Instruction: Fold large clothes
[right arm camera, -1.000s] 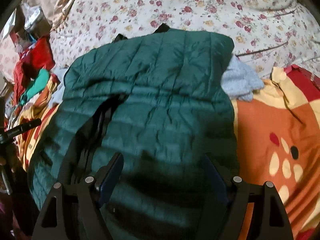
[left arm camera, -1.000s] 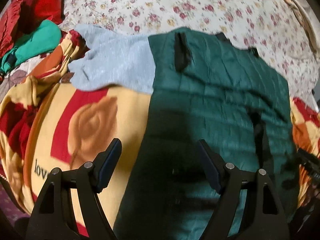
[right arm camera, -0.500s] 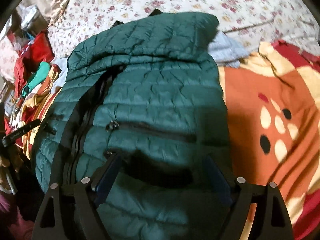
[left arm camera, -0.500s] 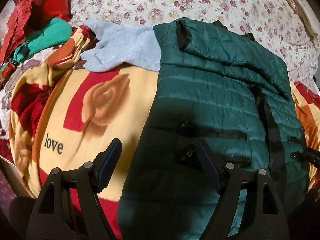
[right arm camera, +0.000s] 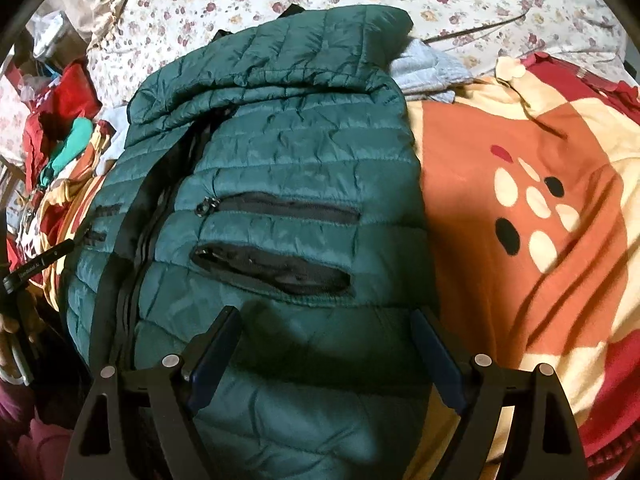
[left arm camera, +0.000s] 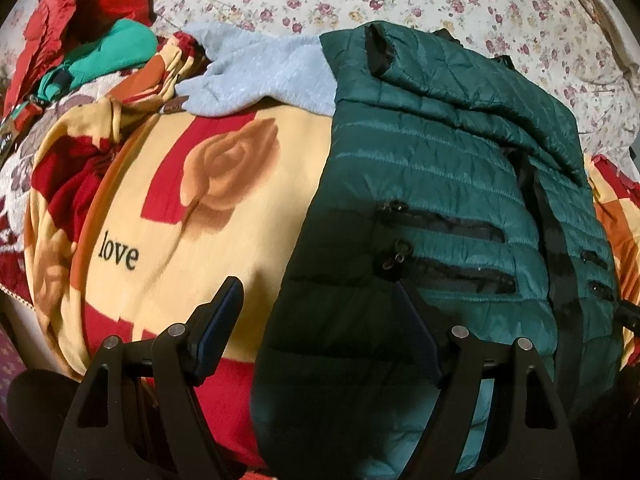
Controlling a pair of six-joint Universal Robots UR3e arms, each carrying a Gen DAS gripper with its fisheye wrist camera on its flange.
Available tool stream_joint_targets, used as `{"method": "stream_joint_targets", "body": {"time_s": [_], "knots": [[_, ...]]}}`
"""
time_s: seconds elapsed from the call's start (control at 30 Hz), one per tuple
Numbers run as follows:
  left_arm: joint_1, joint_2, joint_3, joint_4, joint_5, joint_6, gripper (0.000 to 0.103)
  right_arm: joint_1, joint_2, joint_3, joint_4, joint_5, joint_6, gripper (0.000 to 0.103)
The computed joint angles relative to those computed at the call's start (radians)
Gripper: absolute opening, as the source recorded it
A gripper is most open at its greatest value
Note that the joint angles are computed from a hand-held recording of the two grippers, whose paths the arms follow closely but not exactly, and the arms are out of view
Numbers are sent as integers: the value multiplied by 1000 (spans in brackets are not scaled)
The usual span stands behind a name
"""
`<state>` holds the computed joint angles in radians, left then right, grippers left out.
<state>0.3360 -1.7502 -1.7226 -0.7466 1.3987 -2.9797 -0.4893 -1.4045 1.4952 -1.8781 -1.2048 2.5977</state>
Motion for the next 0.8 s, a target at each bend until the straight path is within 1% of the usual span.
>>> {"method": "stream_joint_targets", "body": {"time_s": [0.07, 0.2, 0.33, 0.4, 0.5, 0.63, 0.8], "knots": [[13, 8, -8, -14, -11, 9, 77, -11, -13, 16, 4, -5, -7, 85], [88, 34, -22, -97, -103, 45, 77, -47, -36, 42, 33, -7, -18, 86], [165, 37, -15, -187, -163, 49, 78, -94, -62, 77, 78, 3, -44, 86], [198, 46, -29, -210, -188, 52, 79, -122, -70, 87, 111, 21, -61, 86], [221, 71, -67, -224, -215, 72, 80, -155, -74, 89, 178, 65, -98, 86], [211, 105, -116, -204, -211, 97, 83, -161, -77, 78, 270, 107, -151, 86], [217, 135, -114, -286, -254, 135, 83, -169, -117, 100, 315, 130, -219, 86]]}}
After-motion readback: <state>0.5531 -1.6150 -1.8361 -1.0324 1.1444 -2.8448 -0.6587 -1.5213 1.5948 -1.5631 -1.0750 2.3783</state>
